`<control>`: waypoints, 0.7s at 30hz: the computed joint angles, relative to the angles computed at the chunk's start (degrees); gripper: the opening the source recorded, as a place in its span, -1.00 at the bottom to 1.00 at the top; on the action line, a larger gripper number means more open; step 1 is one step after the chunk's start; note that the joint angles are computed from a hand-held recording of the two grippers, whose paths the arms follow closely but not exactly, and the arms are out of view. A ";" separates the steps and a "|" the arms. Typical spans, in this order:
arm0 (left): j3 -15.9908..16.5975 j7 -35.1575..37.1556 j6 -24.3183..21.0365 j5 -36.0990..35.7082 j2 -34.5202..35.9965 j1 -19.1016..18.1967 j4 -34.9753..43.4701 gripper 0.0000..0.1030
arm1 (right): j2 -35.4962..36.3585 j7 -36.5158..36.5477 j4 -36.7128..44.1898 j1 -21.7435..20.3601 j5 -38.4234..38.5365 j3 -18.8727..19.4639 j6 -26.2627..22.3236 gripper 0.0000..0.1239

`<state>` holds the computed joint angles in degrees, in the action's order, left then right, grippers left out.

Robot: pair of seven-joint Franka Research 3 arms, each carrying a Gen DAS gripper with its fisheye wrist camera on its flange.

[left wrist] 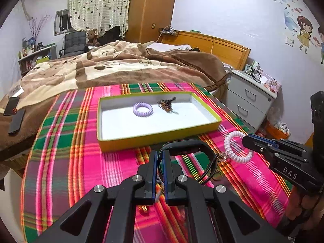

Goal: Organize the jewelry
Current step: 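Carry both items into the yellow box and open both tools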

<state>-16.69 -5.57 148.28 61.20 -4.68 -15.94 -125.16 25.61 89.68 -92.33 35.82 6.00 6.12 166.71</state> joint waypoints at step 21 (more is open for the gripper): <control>4.99 7.22 0.59 0.00 6.82 3.79 7.48 -0.91 | 24.14 -0.21 39.90 1.55 -2.04 -2.64 -17.67 -0.85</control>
<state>-11.70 1.65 148.87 61.20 2.14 -12.16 -117.68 49.74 89.46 -52.44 37.37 3.95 3.48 149.04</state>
